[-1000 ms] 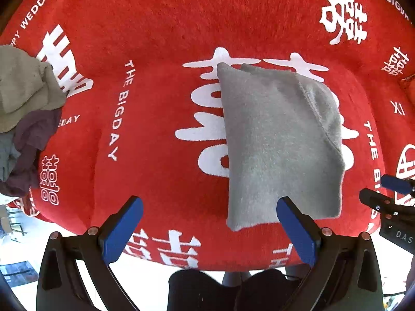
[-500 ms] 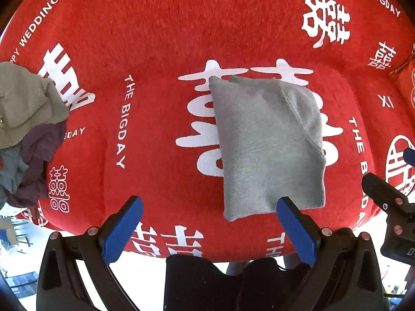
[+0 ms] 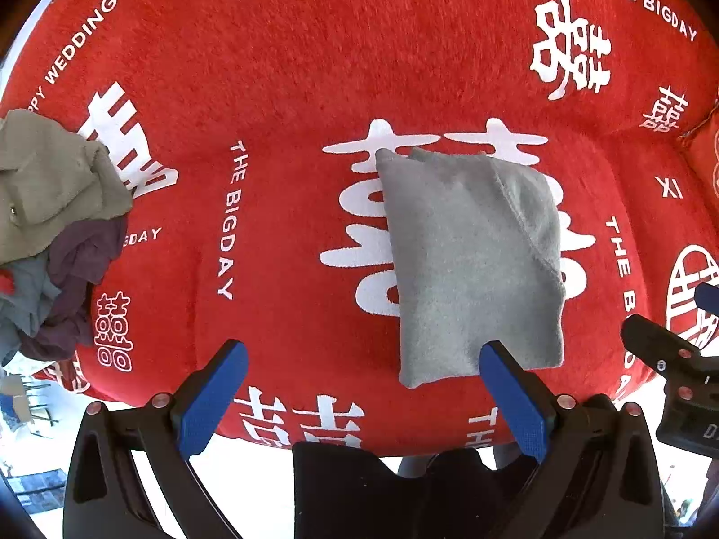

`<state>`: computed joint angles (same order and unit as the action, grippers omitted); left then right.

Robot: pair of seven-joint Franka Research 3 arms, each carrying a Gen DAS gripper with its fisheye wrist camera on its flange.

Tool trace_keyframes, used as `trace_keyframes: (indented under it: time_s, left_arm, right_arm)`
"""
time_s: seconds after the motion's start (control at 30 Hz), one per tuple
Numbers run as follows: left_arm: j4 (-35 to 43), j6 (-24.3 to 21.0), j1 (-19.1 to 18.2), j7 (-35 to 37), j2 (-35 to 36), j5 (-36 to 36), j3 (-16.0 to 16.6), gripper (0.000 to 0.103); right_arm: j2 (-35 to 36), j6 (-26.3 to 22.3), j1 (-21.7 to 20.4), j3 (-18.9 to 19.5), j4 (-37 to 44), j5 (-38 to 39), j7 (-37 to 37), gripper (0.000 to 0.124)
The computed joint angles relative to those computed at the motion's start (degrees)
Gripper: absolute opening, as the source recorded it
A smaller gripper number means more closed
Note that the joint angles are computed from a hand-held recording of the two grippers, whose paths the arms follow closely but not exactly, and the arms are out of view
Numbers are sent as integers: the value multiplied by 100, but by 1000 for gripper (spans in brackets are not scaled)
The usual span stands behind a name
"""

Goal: Fold small clothes

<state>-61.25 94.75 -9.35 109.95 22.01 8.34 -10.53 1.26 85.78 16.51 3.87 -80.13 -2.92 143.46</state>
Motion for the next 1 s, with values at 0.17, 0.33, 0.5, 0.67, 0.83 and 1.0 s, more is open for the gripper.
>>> trace_keyframes:
  time_s: [0.17, 0.33, 0.5, 0.67, 0.83, 1.0]
  left_arm:
    - [144, -67, -20, -7, 69, 10, 0, 103]
    - [217, -103, -37, -19, 110, 35, 10, 103]
    - [262, -122, -53, -66, 132, 54, 16, 103]
    - [277, -123, -52, -71, 138, 56, 15, 103]
    - [288, -128, -54, -68, 138, 60, 16, 103]
    - [275, -141, -56, -90, 124, 64, 18, 103]
  right_arm:
    - [125, -118, 3, -16, 169, 6, -3, 103]
    - [209, -169, 24, -34, 272, 26, -78, 103]
    - [246, -192, 33, -53, 325, 67, -83, 103]
    - [277, -212, 35, -64, 373, 60, -117, 103]
    - [299, -225, 56, -66, 405, 48, -100, 103]
    - [273, -211, 57, -66, 377, 75, -57, 103]
